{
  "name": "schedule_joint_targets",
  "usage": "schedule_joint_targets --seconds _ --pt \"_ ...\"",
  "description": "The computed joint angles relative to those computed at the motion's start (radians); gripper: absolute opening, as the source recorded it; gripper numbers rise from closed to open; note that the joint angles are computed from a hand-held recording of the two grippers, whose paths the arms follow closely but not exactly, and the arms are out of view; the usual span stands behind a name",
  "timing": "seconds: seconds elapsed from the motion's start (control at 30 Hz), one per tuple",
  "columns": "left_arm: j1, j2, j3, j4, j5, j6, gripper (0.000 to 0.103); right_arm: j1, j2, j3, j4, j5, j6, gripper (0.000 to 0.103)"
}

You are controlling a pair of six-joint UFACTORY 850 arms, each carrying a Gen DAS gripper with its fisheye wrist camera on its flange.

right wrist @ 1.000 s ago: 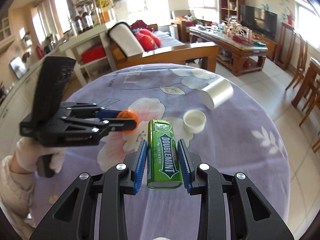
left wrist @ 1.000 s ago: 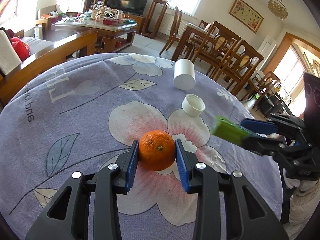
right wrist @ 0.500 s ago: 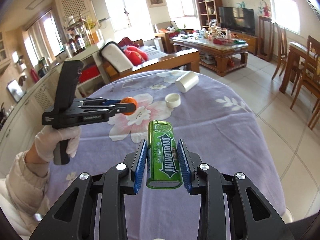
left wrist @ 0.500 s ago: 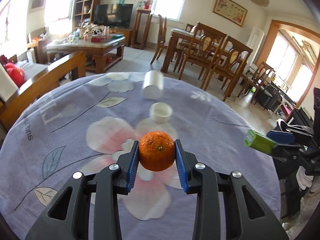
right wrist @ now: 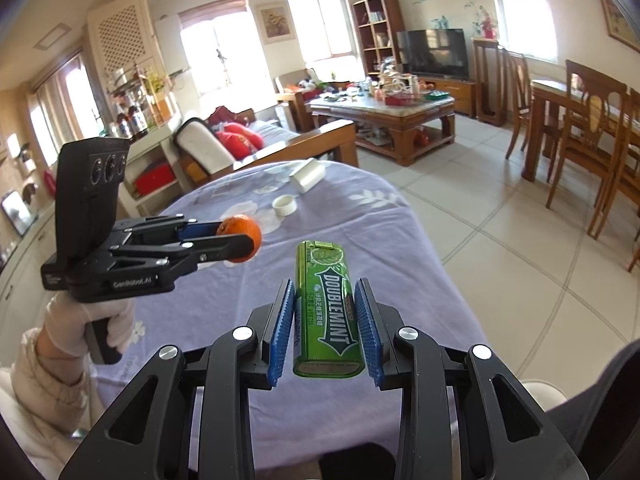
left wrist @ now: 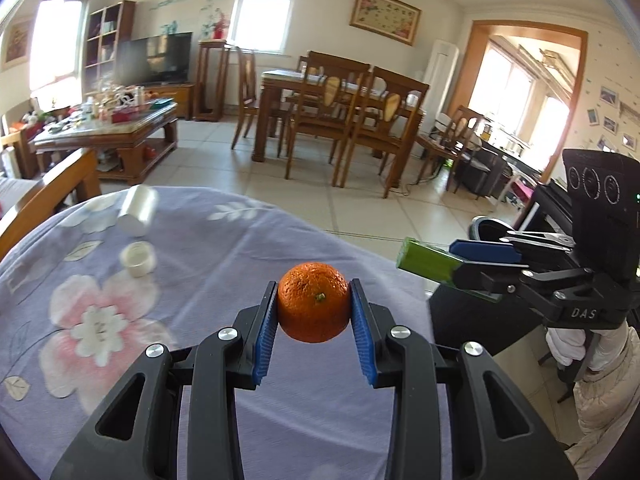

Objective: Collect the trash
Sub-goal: 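Carry the orange and Doublemint pack over the black bin with both grippers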

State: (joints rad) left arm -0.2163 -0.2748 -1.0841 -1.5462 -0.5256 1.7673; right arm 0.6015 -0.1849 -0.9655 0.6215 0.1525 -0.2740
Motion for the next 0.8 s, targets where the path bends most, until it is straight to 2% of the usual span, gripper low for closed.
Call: schedule_joint_targets --seconds 0.43,0.8 --pt "-0.238 -0.034 -0.032 -0.049 0.006 0.07 0.034 -0.103 0.353 0.394 0.297 0.109 -0.143 0.032" --pt "-0.427 -0.126 -0.117 -0.037 -0.004 0.097 0.034 -0.27 0.673 0.693 0.482 0.102 -0.224 0.032"
